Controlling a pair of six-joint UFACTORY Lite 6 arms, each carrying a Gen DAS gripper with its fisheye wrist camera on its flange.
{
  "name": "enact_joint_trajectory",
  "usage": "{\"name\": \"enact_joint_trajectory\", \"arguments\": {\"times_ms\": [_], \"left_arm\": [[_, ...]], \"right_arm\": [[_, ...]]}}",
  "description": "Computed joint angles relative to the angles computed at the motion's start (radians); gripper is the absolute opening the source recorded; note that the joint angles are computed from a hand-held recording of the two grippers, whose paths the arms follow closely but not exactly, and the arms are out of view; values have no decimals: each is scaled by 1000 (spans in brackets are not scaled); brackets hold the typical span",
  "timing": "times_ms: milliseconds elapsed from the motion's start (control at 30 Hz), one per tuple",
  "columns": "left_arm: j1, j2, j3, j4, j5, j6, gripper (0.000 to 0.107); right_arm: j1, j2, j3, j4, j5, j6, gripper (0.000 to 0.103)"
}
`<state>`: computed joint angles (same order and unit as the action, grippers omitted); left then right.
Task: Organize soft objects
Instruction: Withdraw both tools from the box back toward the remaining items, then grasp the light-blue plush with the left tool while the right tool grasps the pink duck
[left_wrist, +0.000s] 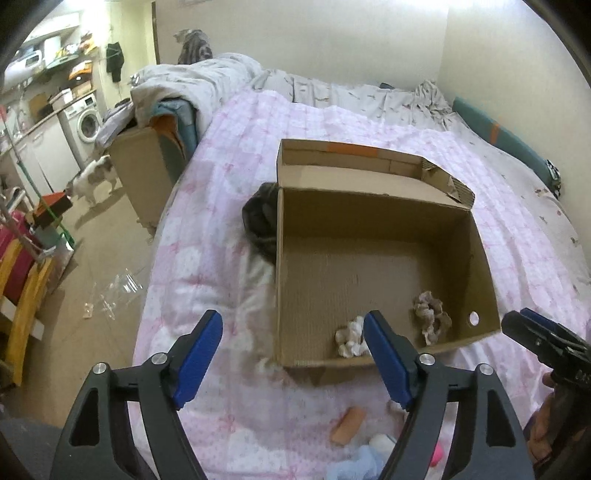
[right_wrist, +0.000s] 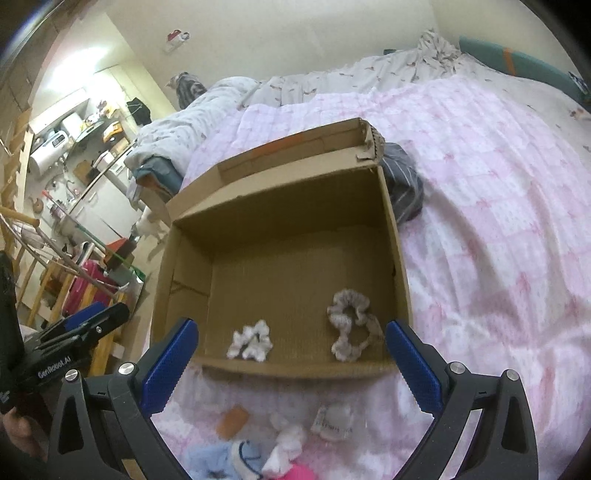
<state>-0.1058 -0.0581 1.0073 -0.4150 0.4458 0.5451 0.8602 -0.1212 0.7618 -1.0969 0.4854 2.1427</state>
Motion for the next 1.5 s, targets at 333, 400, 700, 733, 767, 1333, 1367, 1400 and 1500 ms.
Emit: {"name": "enact_joint_trajectory", "arguments": {"times_ms": [333,400,700,733,767,1333,1367,1400,1500], "left_arm": [[68,-195,-222,-156,48,201,77],[53,-230,-264,-58,7,88,77],[60,-243,-339,-1,-12,33,77],[70,-233,-347,-19,-14,49,77],[77,-221,-352,-24,-21,53,77],[-125,-78,-439,-89,116,154,77],[-152,-64,-444,-65,103,130,77],[-164,-63,-450,-60,92,125,77],[-224,-94,-495,-43,24,107,77]], "right_arm": [[228,-93,-76,72,238,118,103],[258,-67,-64,143,288,90,103],[355,-6,-22,180,342,99,103],[357,9,-11,193,347,92,103],[360,23,-1,202,349,90,103],[244,31,-75,256,174,112,103],[238,29,-83,254,159,119,103],[234,28,-86,255,151,122,103],[223,26,-94,250,126,131,103]]}}
